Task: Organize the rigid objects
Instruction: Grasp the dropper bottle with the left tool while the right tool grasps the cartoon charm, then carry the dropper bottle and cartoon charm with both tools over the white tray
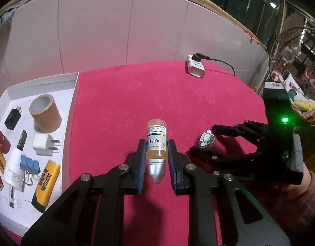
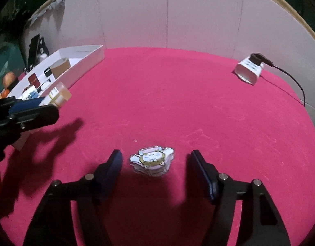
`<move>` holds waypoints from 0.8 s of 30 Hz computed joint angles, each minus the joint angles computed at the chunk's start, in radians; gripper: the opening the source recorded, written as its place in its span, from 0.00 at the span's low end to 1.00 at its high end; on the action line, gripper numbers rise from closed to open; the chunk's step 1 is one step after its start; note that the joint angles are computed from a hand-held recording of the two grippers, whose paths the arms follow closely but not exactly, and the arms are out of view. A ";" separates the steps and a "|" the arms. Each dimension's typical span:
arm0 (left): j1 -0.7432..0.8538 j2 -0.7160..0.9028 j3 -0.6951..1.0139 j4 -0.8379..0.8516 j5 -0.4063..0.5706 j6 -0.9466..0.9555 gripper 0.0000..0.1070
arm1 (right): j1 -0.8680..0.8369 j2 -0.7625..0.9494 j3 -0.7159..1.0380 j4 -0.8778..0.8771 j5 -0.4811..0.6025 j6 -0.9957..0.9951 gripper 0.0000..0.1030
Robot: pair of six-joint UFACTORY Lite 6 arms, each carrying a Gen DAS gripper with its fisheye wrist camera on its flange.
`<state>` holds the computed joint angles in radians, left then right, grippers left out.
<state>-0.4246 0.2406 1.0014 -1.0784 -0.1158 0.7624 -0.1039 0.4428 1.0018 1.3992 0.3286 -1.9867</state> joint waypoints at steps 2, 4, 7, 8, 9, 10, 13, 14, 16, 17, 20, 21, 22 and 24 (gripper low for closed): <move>-0.003 -0.001 -0.003 0.019 -0.001 -0.021 0.18 | 0.005 0.001 -0.001 0.011 -0.004 -0.021 0.59; -0.006 0.001 -0.002 0.032 0.002 -0.036 0.18 | 0.007 -0.003 -0.006 0.016 -0.003 -0.037 0.52; -0.014 0.005 0.000 0.029 -0.003 -0.034 0.18 | 0.006 -0.019 -0.022 0.017 -0.008 -0.041 0.44; -0.016 0.002 -0.002 0.029 -0.003 -0.035 0.18 | 0.003 -0.028 -0.034 0.040 -0.010 -0.065 0.44; -0.017 -0.001 -0.006 0.070 -0.005 -0.076 0.18 | -0.001 -0.036 -0.045 0.067 -0.009 -0.089 0.43; -0.018 -0.009 -0.014 0.082 -0.008 -0.088 0.18 | -0.007 -0.044 -0.055 0.087 -0.005 -0.106 0.43; -0.024 -0.029 -0.029 0.088 -0.018 -0.099 0.18 | -0.037 -0.102 -0.097 0.133 0.036 -0.126 0.43; -0.031 -0.046 -0.044 0.081 -0.026 -0.099 0.18 | -0.047 -0.138 -0.117 0.134 0.055 -0.119 0.43; -0.039 -0.068 -0.055 0.064 -0.035 -0.085 0.18 | -0.053 -0.209 -0.158 0.164 0.074 -0.133 0.43; -0.043 -0.079 -0.060 0.046 -0.040 -0.069 0.18 | -0.049 -0.236 -0.171 0.172 0.078 -0.131 0.43; -0.055 -0.123 -0.082 -0.005 -0.060 -0.020 0.18 | -0.033 -0.338 -0.215 0.171 0.095 -0.096 0.43; -0.058 -0.138 -0.089 -0.025 -0.065 0.000 0.18 | -0.028 -0.361 -0.221 0.165 0.101 -0.082 0.43; -0.060 -0.159 -0.098 -0.049 -0.070 0.024 0.18 | -0.020 -0.384 -0.228 0.159 0.104 -0.065 0.43; -0.060 -0.193 -0.114 -0.078 -0.077 0.054 0.18 | -0.007 -0.438 -0.245 0.150 0.117 -0.033 0.43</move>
